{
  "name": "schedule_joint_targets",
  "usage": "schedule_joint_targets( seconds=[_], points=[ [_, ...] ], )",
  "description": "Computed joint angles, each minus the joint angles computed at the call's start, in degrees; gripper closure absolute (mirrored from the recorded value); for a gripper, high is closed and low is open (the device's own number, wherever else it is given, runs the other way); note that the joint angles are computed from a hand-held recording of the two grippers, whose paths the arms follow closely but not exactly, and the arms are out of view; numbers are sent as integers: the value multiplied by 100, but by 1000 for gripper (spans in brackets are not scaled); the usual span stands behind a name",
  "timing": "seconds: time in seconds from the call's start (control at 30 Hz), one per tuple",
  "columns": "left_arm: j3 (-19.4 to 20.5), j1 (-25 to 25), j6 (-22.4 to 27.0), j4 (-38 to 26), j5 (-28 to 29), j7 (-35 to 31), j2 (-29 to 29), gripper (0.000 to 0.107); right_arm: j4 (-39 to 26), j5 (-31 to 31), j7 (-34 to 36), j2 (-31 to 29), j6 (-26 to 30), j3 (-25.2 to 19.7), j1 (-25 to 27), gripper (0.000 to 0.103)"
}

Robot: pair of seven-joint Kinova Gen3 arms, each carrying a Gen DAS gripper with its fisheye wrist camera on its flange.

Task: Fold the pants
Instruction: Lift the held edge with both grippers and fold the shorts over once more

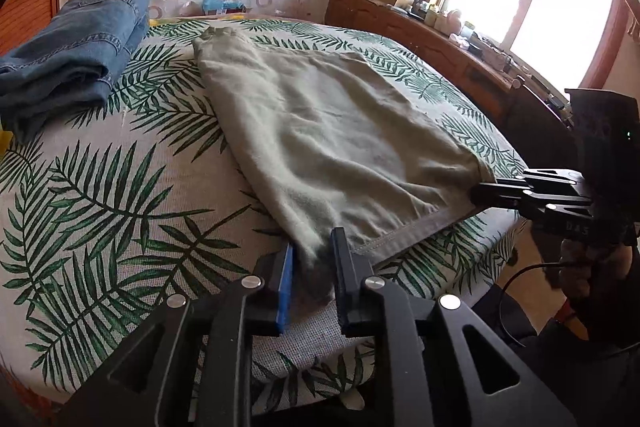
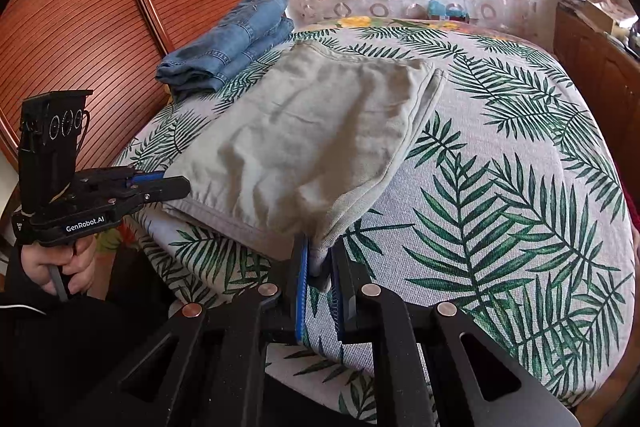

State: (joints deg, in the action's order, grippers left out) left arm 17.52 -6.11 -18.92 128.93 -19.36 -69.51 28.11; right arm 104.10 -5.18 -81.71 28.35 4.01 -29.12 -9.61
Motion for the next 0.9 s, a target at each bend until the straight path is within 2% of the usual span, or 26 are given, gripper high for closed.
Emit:
schedule_joint_targets(
  seconds=[0.07,0.23,0.3,0.4,0.47,0.6,0.9],
  points=[
    [73,-145,-154,65,-104,51,58,86,8,-1,-11,19,-16,-3,-6,93],
    [-187,166,-210,110,67,-72,3,85,39,7,-46,5,-43,-65,37,93],
    [46,-118,-291,161,-215,64,32,96,55,18,-48,2,-77,-112,79,93],
    [43,-171,-422,245,-312,113,-63,100,100,53,-33,-1,-139,-342,292,93],
    [-22,-124,-472,279,-344,126,-170,100,140,96,-19,-8,-198,-503,438,93],
    [-203,50,-592,350,-303,109,-421,100,183,190,-63,-94,-271,-542,481,93],
    [-359,150,-814,467,-539,300,-810,101,372,518,-263,-316,-512,-868,842,93]
  ],
)
